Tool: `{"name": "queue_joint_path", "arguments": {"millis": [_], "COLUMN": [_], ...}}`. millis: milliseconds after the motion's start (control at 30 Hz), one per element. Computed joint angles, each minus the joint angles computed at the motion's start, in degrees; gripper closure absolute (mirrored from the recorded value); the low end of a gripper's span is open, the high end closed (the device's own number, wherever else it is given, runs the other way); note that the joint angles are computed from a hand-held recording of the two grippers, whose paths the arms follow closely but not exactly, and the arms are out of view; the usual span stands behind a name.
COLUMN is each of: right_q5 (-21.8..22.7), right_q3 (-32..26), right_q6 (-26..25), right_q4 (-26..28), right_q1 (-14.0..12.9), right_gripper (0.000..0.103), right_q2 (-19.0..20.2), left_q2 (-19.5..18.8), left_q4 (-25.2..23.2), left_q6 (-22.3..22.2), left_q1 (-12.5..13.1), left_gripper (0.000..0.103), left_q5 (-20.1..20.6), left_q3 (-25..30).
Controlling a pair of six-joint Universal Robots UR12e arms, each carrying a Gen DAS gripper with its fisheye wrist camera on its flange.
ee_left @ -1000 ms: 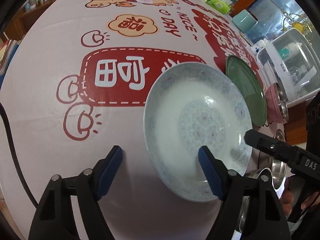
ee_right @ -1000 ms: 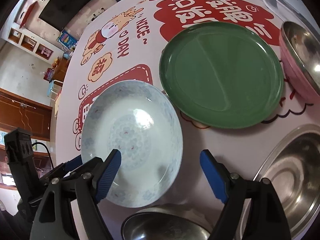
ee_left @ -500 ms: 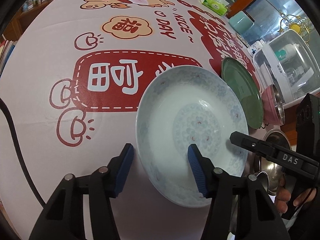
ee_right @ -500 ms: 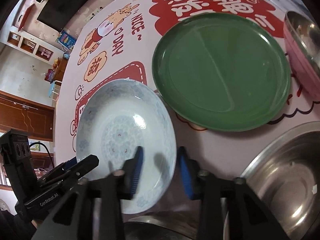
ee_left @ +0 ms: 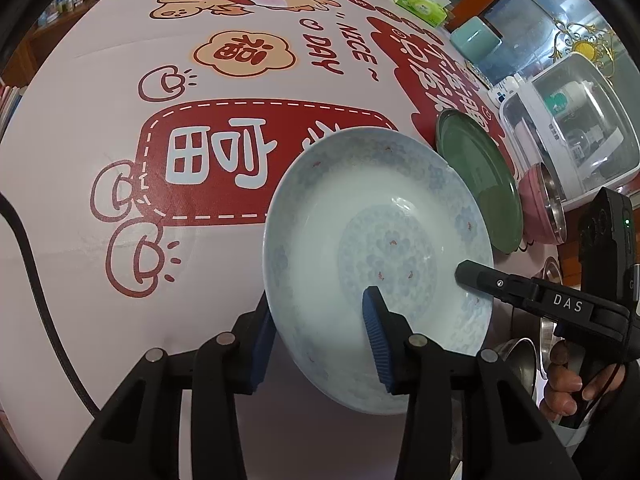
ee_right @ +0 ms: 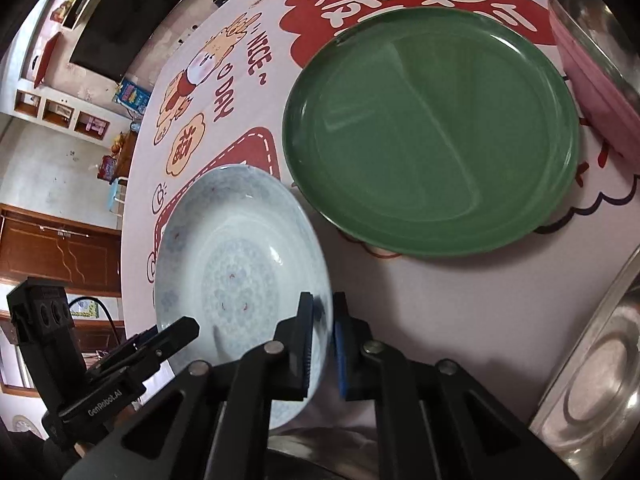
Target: Organize plates and bowls
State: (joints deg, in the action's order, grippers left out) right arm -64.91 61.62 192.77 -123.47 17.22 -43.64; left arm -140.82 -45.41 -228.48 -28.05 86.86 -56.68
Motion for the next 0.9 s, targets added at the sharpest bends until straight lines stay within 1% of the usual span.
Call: {"name": "queue_joint_path", "arguments": {"millis": [100, 200, 533, 900], "right_q5": [0.6, 0.8, 0.0, 1.9], "right_q3": [0.1, 0.5, 1.6, 5.4], "right_q6": [-0.6, -1.0, -2.5, -3.9], "right_q4": [0.2, -1.0, -4.2, -8.9], "right_q1": [0.1, 0.3, 1.1, 1.6], "right_gripper": [0.095, 0.095, 0.095, 0.095], "right_q2": [-0.2, -0.4, -1.9, -5.3], "left_q2": [0.2, 0.9, 4.1, 9.2], "left_q4": [-0.9, -1.2, 0.9, 3.9], "left_q6": [0.4, 0.5, 0.0, -1.4], "left_q1": [0.0, -0.1, -0.5, -2.1], "left_gripper": [0.062, 0.062, 0.062, 0.062], "left_q5": [0.2, 1.1, 3.4, 9.0], "left_q3": [-0.1, -0.8, -4.3, -9.4]}}
